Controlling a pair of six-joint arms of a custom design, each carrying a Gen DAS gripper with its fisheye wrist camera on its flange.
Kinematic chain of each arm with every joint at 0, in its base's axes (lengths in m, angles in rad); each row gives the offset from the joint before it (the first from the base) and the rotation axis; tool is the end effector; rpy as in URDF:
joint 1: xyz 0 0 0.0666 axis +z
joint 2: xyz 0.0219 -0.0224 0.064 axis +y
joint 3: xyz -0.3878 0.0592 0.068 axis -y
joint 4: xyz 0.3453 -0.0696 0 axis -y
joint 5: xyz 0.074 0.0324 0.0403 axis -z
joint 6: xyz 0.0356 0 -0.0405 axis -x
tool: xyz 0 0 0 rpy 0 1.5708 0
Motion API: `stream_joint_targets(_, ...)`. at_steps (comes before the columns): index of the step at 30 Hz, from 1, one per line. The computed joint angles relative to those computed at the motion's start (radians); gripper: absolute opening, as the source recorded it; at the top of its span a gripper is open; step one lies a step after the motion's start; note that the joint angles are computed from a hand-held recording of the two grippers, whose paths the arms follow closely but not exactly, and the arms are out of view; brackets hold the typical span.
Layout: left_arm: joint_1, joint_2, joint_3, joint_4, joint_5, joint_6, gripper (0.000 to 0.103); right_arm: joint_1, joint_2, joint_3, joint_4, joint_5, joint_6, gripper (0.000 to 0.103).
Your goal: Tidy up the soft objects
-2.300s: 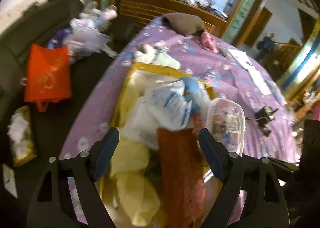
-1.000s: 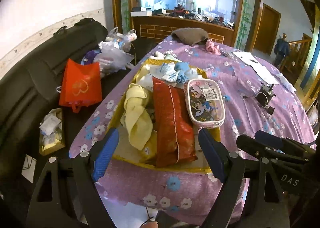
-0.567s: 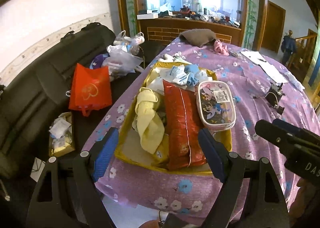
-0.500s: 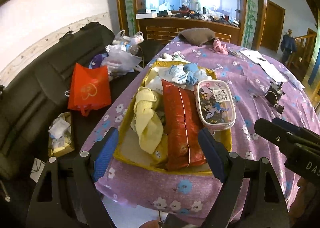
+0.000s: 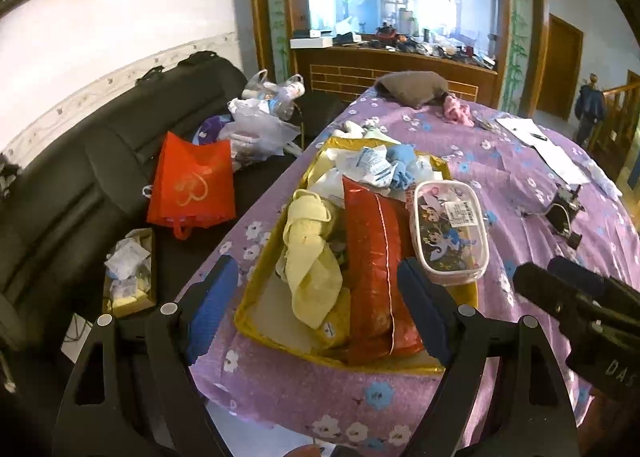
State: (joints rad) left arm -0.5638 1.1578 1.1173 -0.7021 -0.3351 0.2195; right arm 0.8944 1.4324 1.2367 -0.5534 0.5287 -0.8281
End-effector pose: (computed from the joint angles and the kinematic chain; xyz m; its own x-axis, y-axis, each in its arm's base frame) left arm 0.3042 -0.1789 0.4262 -0.6231 0.1507 -0.7675 0.1683 0.9841 0.0566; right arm 0.2967 0.3402 0.3855 -0.6140 0.2512 -0.7483 0.0150 0.9515 0.3072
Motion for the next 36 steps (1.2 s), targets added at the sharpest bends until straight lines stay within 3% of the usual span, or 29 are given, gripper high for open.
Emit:
stream_joint_targets(5, -0.006, 0.028, 0.014, -0.008, -0.019, 0.014, 0.083, 0.001, -0.004, -0.014, 0.038, 0.012, 0.033, 0.062)
stream_joint_targets(11, 0.013, 0.055, 0.047, -0.009, 0.031, 0.021, 0.083, -0.008, 0.006, 0.001, -0.017, 0.004, -0.016, 0.062)
stream_joint_targets(16, -0.010, 0.077, 0.080, -0.028, -0.014, 0.000, 0.083, -0.003, -0.002, -0.010, -0.008, 0.007, -0.008, 0.062)
stream_joint_targets(24, -0.022, 0.058, 0.076, -0.059, 0.000, 0.025, 0.083, -0.011, 0.007, -0.007, -0.004, -0.048, -0.024, 0.062)
stream_joint_targets(36, -0.076, 0.016, 0.086, -0.144, -0.020, 0.031, 0.083, 0.060, -0.034, -0.005, -0.071, 0.056, -0.074, 0.063)
